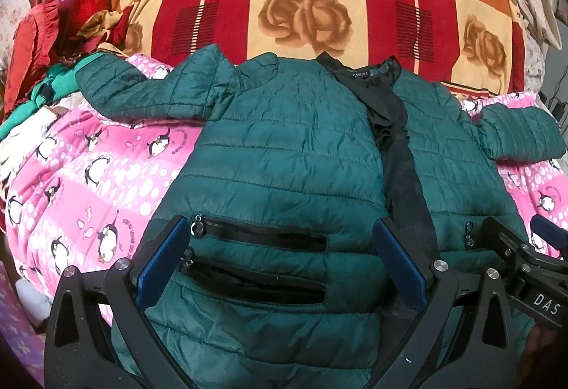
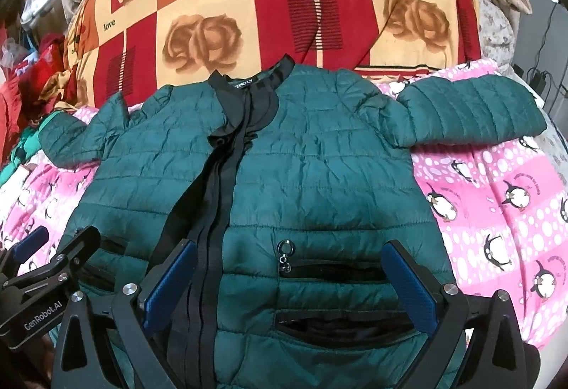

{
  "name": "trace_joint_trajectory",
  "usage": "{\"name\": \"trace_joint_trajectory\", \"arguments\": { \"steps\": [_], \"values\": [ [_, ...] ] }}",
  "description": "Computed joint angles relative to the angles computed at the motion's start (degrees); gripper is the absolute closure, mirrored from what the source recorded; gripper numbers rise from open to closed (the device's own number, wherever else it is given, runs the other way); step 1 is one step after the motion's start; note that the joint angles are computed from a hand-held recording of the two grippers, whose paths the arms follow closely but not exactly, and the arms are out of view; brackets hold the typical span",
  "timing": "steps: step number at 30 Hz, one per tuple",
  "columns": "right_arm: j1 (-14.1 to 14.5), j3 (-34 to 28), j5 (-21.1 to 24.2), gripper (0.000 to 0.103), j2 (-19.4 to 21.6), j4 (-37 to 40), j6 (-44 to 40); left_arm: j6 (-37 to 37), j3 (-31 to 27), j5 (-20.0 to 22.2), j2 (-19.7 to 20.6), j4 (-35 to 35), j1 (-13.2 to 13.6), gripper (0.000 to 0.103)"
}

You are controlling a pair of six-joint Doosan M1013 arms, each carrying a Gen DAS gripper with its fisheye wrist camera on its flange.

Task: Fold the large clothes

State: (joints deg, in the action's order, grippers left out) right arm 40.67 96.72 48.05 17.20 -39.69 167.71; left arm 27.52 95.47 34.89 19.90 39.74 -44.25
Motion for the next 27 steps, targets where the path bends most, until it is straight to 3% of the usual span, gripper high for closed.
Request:
{"name": "trace_joint_trajectory", "arguments": {
  "steps": [27],
  "values": [
    [-1.53, -1.65, -0.07, 0.0, 1.16, 0.94, -1.61, 0.53, -2.81, 0.93, 1.87, -0.43, 1.13, 0.001]
  ]
}}
